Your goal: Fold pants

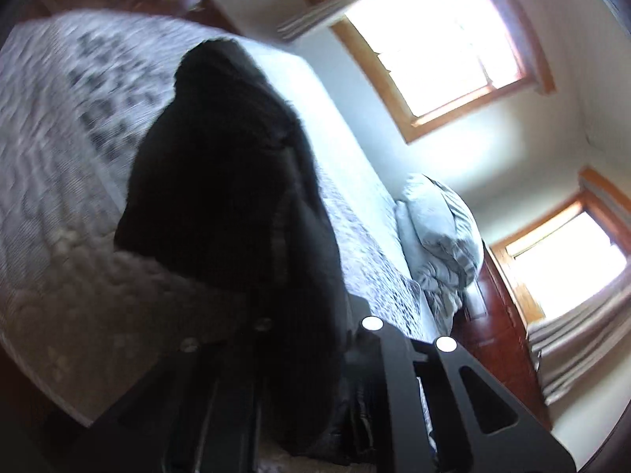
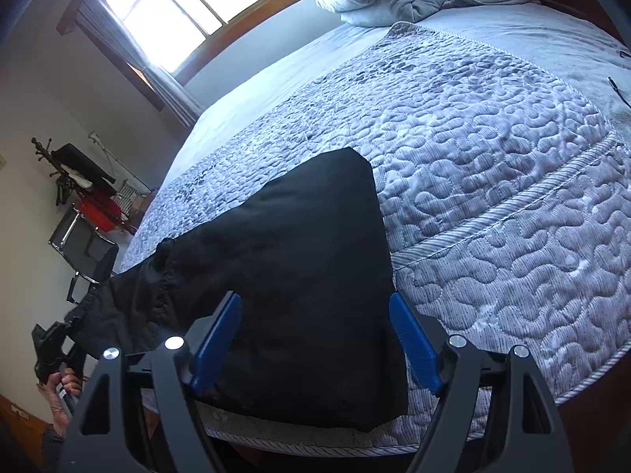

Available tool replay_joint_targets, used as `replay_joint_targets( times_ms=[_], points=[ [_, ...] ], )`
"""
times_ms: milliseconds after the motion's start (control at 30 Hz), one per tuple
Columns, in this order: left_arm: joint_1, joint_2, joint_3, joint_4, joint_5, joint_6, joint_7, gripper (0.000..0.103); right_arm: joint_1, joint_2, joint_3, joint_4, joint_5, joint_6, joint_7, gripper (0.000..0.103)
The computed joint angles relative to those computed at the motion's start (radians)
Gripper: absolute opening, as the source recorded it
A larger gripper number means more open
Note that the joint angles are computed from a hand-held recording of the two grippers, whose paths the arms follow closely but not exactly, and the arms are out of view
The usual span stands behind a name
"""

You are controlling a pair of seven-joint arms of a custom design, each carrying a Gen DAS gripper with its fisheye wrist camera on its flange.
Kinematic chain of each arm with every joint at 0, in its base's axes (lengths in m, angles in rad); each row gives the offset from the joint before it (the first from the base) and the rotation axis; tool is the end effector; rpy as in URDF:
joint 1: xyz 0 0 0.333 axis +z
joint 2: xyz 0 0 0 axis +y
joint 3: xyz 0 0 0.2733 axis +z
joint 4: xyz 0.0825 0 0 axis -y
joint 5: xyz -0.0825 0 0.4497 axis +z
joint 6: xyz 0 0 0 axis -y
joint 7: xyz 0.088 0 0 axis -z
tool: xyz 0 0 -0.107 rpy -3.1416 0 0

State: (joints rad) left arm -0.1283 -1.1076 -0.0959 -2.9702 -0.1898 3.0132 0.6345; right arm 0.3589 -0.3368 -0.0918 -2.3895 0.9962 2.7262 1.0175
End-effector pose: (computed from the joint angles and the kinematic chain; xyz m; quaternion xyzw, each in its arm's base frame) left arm 0.3745 -0.0664 0.5138 -0.7898 0.2833 -0.5348 0.1001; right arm 0.5410 0.1152 0.4373 -0.6391 0.6293 -0.0237 0.4416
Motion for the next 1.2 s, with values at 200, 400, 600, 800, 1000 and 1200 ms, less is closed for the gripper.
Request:
replay_joint_targets(
  times_ms=[200,400,600,800,1000,1200],
  points=[
    [-0.060,0.155,-0.012,0.153,0.051,0.035,0.097,0.013,0.002,-0.013,-0.004,-0.009,0.012,0.016,-0.019,0.078],
    [-0.101,0.265,-0.019,0.244,0.055,0.055,0.156,0.014,0.007,-0.021,-0.014,-0.013,0.031,0.023,-0.039,0.078],
    [-0.099,0.308,-0.026,0.262,0.044,0.075,0.171,0.014,-0.014,0.010,-0.012,0.010,-0.007,0.004,-0.001,0.081],
    [-0.103,0.209,-0.019,0.185,0.030,0.048,0.174,0.014,-0.059,0.163,-0.031,0.160,0.046,-0.190,-0.041,0.082],
    [-0.093,0.170,-0.046,0.170,0.027,0.020,0.150,0.014,-0.143,0.359,0.001,0.359,0.125,-0.473,-0.107,0.082],
    [-0.087,0.171,-0.054,0.192,0.038,-0.007,0.131,0.015,-0.227,0.412,0.066,0.416,0.154,-0.527,-0.136,0.042]
  ],
)
